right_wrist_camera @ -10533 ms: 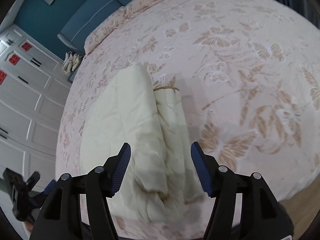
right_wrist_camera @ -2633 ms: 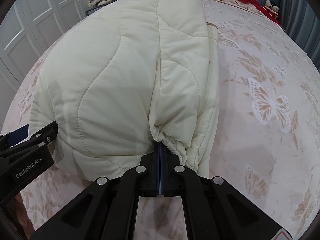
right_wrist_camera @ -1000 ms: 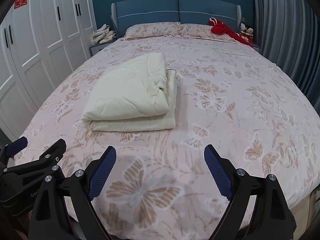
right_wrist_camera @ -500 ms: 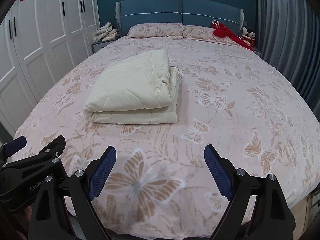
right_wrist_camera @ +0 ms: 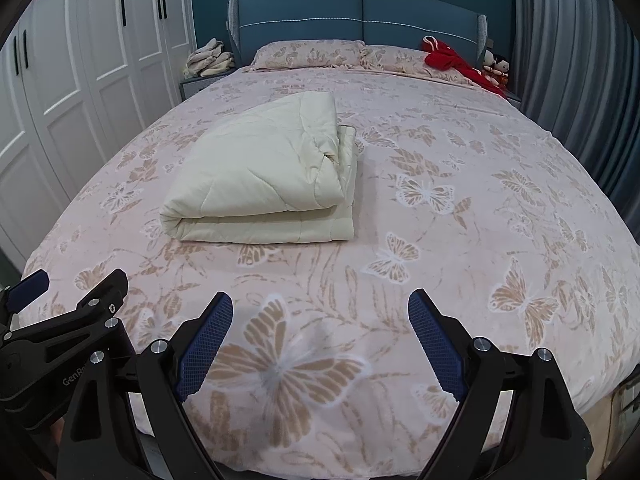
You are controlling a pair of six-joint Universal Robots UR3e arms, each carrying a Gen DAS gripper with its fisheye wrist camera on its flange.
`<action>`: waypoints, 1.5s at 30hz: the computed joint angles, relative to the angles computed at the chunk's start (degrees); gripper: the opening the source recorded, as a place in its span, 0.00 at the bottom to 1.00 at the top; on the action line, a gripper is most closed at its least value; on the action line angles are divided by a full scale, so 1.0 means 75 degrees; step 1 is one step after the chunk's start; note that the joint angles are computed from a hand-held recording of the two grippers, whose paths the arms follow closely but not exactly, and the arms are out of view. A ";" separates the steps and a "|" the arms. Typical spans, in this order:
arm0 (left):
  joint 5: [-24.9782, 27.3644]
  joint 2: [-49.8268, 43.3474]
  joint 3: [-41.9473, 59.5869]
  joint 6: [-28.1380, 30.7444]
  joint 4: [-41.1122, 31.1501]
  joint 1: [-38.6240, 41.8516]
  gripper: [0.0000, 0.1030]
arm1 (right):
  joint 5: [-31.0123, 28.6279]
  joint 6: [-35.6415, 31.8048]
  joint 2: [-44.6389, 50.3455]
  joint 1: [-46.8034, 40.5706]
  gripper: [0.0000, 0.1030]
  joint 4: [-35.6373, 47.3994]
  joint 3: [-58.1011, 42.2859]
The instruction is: Fold large clothes
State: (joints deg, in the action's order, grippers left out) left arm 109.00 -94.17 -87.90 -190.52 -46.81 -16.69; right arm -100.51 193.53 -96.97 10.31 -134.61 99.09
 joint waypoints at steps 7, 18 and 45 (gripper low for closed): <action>0.0157 -0.0043 -0.0072 0.0074 0.0179 -0.0011 0.94 | 0.0038 -0.0045 0.0124 -0.0008 0.85 -0.0066 -0.0035; 0.0153 -0.0188 0.0051 0.0277 0.0291 0.0023 0.88 | -0.0038 -0.0062 0.0283 0.0060 0.85 -0.0120 -0.0120; -0.0015 -0.0387 0.0249 0.0444 0.0235 0.0153 0.85 | -0.0041 -0.0115 0.0474 0.0023 0.85 -0.0028 -0.0329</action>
